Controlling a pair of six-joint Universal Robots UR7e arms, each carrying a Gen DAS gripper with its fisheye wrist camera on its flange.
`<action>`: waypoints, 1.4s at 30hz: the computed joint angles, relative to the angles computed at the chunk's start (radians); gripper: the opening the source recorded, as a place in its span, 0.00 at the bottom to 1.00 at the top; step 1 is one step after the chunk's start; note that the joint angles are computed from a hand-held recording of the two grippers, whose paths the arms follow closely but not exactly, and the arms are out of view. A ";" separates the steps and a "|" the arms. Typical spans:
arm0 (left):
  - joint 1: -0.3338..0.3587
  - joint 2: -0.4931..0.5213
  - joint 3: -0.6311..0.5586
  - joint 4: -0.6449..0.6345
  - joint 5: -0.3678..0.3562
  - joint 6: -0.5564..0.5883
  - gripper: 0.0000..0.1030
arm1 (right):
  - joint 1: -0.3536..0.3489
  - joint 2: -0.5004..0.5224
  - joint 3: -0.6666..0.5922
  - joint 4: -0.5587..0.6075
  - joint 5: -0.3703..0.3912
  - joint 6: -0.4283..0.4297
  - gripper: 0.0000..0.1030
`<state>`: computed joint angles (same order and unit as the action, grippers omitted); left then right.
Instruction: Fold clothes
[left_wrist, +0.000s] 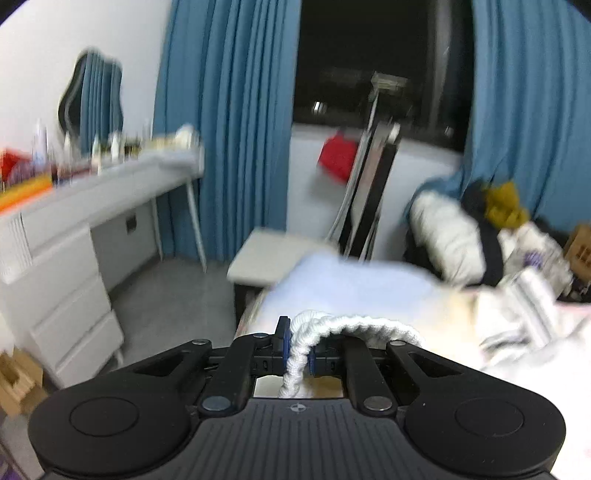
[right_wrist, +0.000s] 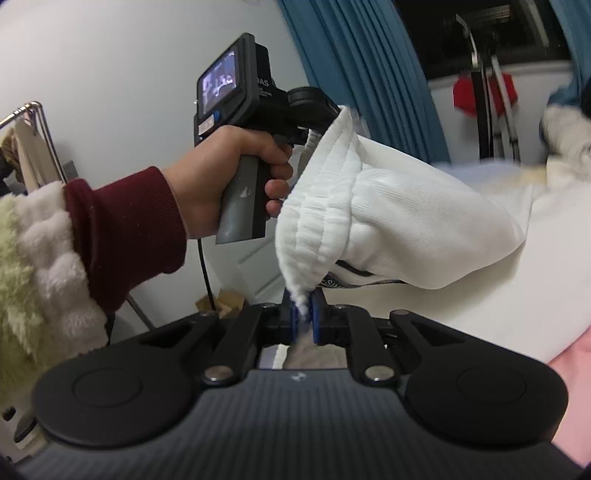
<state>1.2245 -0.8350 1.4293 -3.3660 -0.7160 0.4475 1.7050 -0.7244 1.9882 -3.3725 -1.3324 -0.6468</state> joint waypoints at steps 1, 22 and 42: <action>0.026 0.014 -0.010 0.010 -0.007 -0.010 0.10 | -0.006 0.023 -0.023 0.019 -0.019 -0.001 0.11; -0.138 -0.234 0.535 -0.214 0.232 -0.164 0.82 | -0.058 -0.142 0.111 0.000 -0.066 -0.050 0.80; -0.456 -0.005 0.672 -0.405 0.255 -0.183 0.93 | -0.279 -0.342 0.190 -0.363 -0.114 0.009 0.80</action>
<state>0.7682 -0.8401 2.1013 -3.7705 -0.4615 0.2641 1.4262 -1.0662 2.1783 -3.7357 -1.4463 -0.6375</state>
